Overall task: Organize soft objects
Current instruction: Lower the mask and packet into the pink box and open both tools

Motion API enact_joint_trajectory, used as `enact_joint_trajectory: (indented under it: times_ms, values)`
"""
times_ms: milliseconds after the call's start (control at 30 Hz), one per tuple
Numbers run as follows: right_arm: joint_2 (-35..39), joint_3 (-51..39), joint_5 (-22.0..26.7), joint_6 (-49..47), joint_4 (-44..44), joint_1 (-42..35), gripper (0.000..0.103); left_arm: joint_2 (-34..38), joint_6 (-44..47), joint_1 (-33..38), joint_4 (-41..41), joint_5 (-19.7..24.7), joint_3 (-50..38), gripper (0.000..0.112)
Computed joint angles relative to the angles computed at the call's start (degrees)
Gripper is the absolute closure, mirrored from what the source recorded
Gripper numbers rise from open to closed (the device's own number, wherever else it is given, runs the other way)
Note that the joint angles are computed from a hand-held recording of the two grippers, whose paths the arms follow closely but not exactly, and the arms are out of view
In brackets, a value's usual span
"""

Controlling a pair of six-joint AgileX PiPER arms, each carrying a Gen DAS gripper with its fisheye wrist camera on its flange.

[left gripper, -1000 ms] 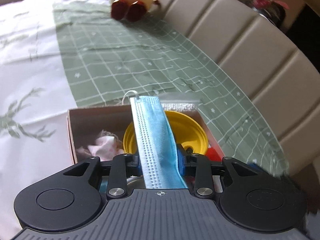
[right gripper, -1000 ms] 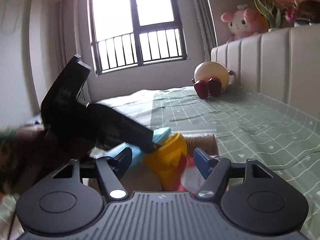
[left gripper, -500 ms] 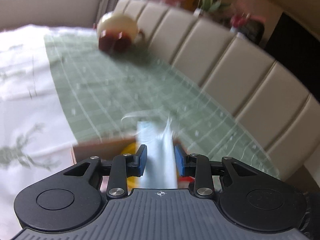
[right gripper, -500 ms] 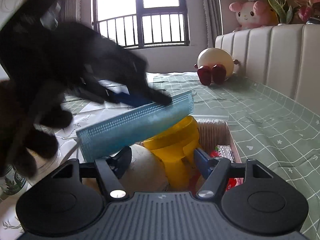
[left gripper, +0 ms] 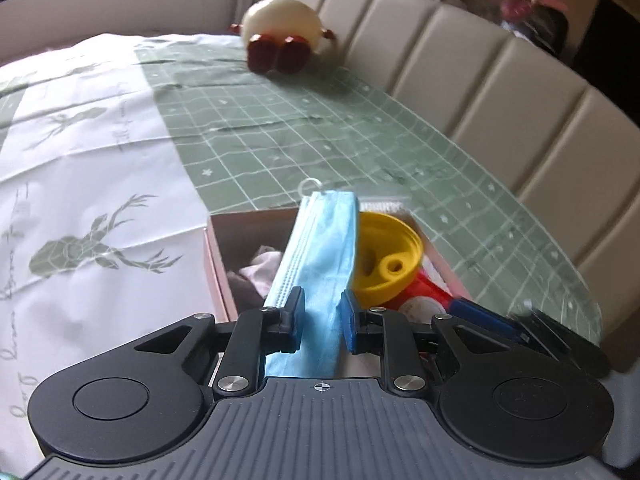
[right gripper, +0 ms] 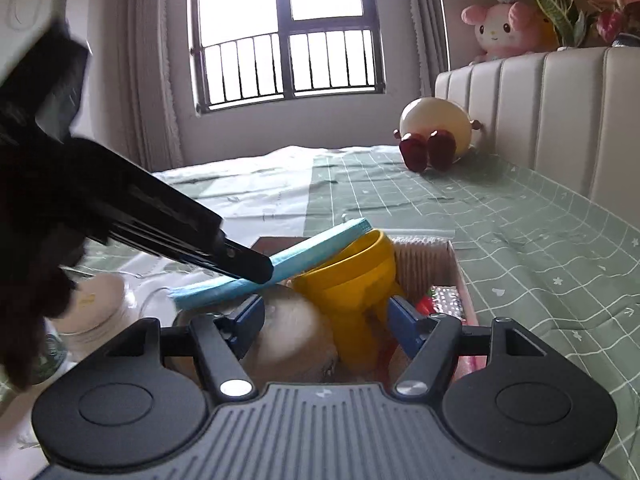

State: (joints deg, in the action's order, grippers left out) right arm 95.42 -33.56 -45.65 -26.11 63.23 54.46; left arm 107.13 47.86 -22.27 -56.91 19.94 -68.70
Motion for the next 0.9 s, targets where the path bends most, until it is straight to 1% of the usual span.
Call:
enact_joint_trajectory:
  times_ms: [133,233,300,333,367,433,467,533,600,633,667,700,733,767,800,833,867,900]
  values:
    - [-2.52,5.22,-6.03,1.73,4.41,4.87,0.034,2.06,8.73,-0.34,-10.74,-0.46,-0.18,0.091]
    - [-3.99,8.19,-6.64,6.18,6.58,6.57,0.034,3.42,12.18,-2.00,-15.43,-1.92,-0.75,0.091]
    - [-3.96,9.80,-6.65,9.72,7.00,7.22,0.034,4.53,13.48,-2.46,-18.63,-1.55,-1.51,0.091]
    - [-3.43,10.40,-7.33,11.33,6.81,7.69,0.034,4.85,13.85,-2.46,-19.67,-1.38,-1.70,0.091]
    - [-2.48,10.87,-9.31,12.47,7.30,9.00,0.034,5.07,13.29,-2.52,-19.76,-1.46,-1.84,0.091]
    - [-1.54,10.74,-11.53,11.73,9.38,11.02,0.034,5.19,15.96,-2.76,-22.51,-2.26,-1.35,0.091]
    - [-1.47,10.31,-11.68,10.84,10.15,11.29,0.034,5.11,17.45,-2.95,-23.79,-2.91,-0.97,0.091]
    - [-1.52,9.25,-11.61,8.60,10.87,11.09,0.036,4.78,17.54,-3.19,-24.13,-3.85,-0.43,0.091]
    - [-0.80,7.11,-13.12,4.19,13.47,10.79,0.045,4.05,16.48,-3.57,-23.17,-4.85,0.20,0.091]
    - [-0.68,6.05,-12.77,2.12,13.96,9.56,0.047,3.65,16.55,-3.91,-23.19,-5.58,0.58,0.091]
    - [-0.76,5.19,-11.21,0.96,13.36,7.47,0.047,3.14,18.31,-4.21,-24.88,-6.25,1.29,0.091]
    - [-1.43,4.84,-8.62,0.39,12.35,5.12,0.049,2.58,21.67,-4.37,-28.22,-6.81,2.22,0.091]
    - [-2.42,4.61,-4.64,0.12,10.83,2.06,0.050,2.00,25.14,-4.53,-31.78,-7.20,3.17,0.091]
    - [-2.75,4.83,-2.32,1.42,9.27,0.16,0.050,1.47,28.33,-4.69,-35.09,-7.32,3.99,0.091]
    - [-3.52,5.72,-2.28,3.11,8.35,0.03,0.050,1.04,30.39,-4.51,-37.03,-6.50,4.63,0.091]
    - [-4.29,6.67,-2.11,4.88,7.17,-0.05,0.050,0.77,30.46,-4.17,-37.01,-5.34,5.00,0.091]
    - [-5.31,8.04,-1.96,7.34,5.71,0.26,0.050,0.57,29.00,-4.00,-35.57,-4.50,5.08,0.091]
    - [-6.18,9.62,-2.25,10.16,3.96,0.86,0.049,0.32,28.22,-4.18,-34.91,-4.58,5.21,0.091]
